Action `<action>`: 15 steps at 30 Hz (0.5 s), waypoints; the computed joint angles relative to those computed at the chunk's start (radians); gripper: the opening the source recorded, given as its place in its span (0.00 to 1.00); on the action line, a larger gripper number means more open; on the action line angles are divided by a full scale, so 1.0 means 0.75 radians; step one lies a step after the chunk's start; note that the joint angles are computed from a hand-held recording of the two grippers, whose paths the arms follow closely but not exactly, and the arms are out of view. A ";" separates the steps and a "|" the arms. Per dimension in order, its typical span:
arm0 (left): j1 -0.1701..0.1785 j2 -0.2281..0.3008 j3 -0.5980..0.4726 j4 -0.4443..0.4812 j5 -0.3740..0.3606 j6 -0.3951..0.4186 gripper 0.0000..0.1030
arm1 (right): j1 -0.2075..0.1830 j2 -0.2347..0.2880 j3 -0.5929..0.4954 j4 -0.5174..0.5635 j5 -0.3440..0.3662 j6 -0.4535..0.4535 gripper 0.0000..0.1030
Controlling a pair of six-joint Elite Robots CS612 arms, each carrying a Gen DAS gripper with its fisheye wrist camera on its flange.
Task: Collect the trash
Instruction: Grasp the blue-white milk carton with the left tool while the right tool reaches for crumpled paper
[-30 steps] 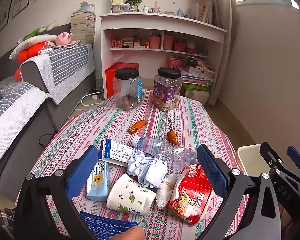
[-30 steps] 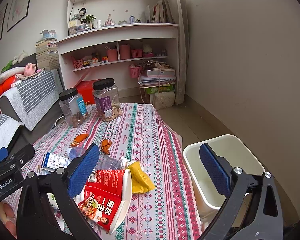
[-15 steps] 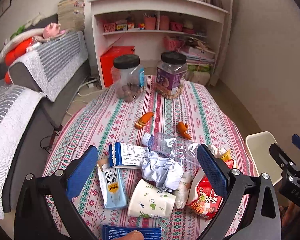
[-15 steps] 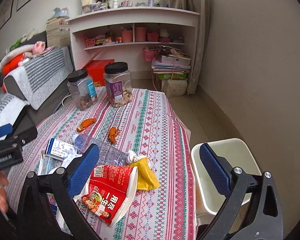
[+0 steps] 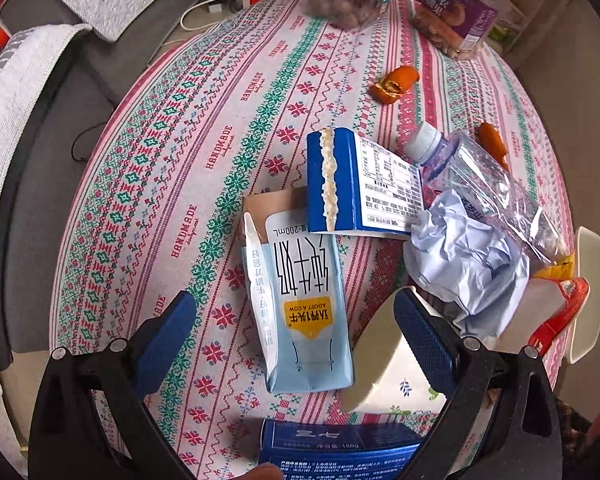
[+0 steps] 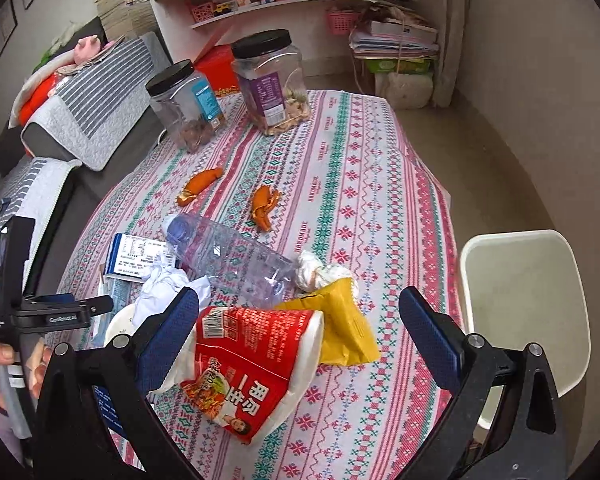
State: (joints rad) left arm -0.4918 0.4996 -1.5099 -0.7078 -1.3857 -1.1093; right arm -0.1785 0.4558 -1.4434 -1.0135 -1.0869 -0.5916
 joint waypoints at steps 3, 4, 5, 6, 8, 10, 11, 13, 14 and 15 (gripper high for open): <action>0.033 0.011 0.005 -0.009 -0.089 -0.075 0.93 | 0.014 -0.003 0.004 -0.002 0.015 -0.031 0.93; 0.043 0.015 0.007 -0.016 -0.128 -0.089 0.93 | 0.018 -0.005 0.006 0.019 0.029 -0.043 0.93; 0.052 0.021 0.007 -0.025 -0.165 -0.098 0.93 | 0.024 -0.011 0.017 0.040 0.035 -0.062 0.93; 0.058 0.027 0.007 -0.034 -0.192 -0.102 0.93 | 0.030 -0.013 0.020 0.059 0.040 -0.081 0.93; 0.061 0.031 0.012 -0.040 -0.215 -0.089 0.91 | 0.044 -0.016 0.023 0.093 0.046 -0.124 0.93; 0.058 0.030 0.018 -0.031 -0.222 -0.060 0.76 | 0.059 -0.019 0.027 0.135 0.051 -0.182 0.93; 0.052 0.024 0.023 -0.012 -0.196 -0.052 0.68 | 0.067 -0.019 0.028 0.156 0.050 -0.207 0.93; 0.041 0.020 0.010 0.004 -0.161 -0.052 0.56 | 0.081 -0.020 0.029 0.190 0.043 -0.242 0.93; 0.040 0.026 -0.014 -0.014 -0.170 -0.064 0.56 | 0.087 -0.017 0.024 0.203 0.038 -0.251 0.93; 0.037 0.028 -0.037 -0.027 -0.171 -0.068 0.56 | 0.094 -0.018 0.026 0.218 0.030 -0.262 0.93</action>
State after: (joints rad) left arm -0.4637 0.5206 -1.5376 -0.7280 -1.5142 -1.1604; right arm -0.1082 0.4424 -1.4237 -0.8497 -1.0640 -0.7881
